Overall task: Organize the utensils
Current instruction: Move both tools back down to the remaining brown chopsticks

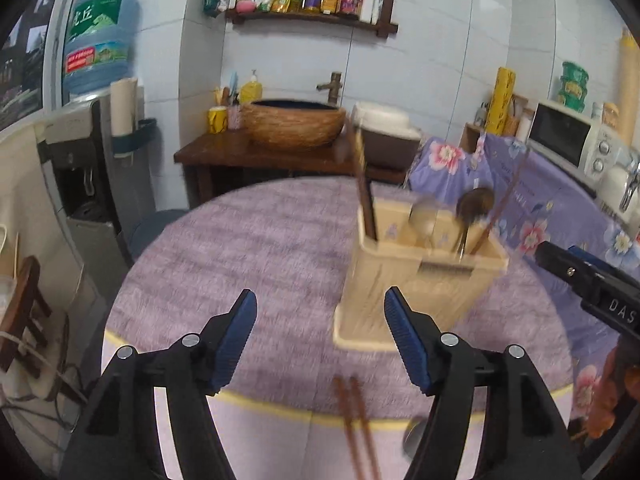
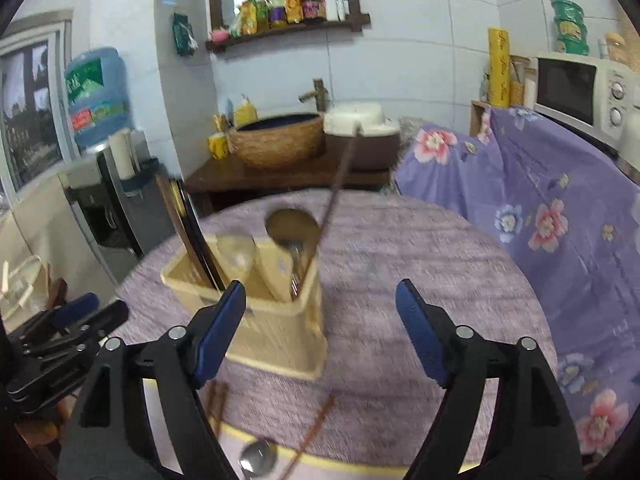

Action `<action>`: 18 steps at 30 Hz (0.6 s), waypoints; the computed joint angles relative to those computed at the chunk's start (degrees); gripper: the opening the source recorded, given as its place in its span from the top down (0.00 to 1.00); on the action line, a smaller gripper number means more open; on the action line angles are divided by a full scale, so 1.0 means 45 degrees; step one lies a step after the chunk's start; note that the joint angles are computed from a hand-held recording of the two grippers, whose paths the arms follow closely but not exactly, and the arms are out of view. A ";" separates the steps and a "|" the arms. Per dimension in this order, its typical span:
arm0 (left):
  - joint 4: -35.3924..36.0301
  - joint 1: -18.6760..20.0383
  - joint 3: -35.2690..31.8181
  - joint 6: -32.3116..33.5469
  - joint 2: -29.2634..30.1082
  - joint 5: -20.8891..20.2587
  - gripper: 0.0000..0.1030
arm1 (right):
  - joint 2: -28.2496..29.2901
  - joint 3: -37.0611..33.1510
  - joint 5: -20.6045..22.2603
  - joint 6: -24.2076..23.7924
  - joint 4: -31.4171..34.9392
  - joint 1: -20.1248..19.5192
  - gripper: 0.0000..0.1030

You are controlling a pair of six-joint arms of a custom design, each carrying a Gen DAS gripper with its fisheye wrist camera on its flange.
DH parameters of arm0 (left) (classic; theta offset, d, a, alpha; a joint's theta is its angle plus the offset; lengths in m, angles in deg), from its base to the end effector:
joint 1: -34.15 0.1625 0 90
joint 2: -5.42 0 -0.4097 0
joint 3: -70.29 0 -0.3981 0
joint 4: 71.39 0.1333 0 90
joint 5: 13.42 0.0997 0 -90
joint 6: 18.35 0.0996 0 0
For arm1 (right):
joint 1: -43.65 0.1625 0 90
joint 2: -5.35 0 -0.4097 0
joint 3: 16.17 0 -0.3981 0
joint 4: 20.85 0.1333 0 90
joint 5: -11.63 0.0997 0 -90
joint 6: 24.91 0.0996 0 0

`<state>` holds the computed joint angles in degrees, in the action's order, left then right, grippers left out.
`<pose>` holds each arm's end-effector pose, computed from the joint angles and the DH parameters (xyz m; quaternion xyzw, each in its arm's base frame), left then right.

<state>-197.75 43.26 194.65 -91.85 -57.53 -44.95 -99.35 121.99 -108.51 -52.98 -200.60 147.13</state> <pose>-0.4049 -0.2859 0.0884 0.1606 0.8433 -0.4230 0.2902 0.1638 -0.3259 0.3744 0.1873 -0.8396 0.4227 0.2852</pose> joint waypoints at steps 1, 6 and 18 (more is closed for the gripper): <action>0.0111 -0.0123 0.0233 -0.0296 -0.0024 -0.0301 0.36 | -0.0175 0.0273 -0.0211 0.0104 0.0250 -0.0062 0.24; 0.0625 -0.0664 0.0937 -0.1159 0.0204 -0.1759 0.37 | -0.1029 0.1964 -0.1151 0.0673 0.1218 -0.0531 0.22; -0.0561 -0.1466 0.2142 -0.2136 0.0379 -0.3605 0.55 | -0.1592 0.3991 -0.2004 0.1224 0.2198 -0.0880 0.22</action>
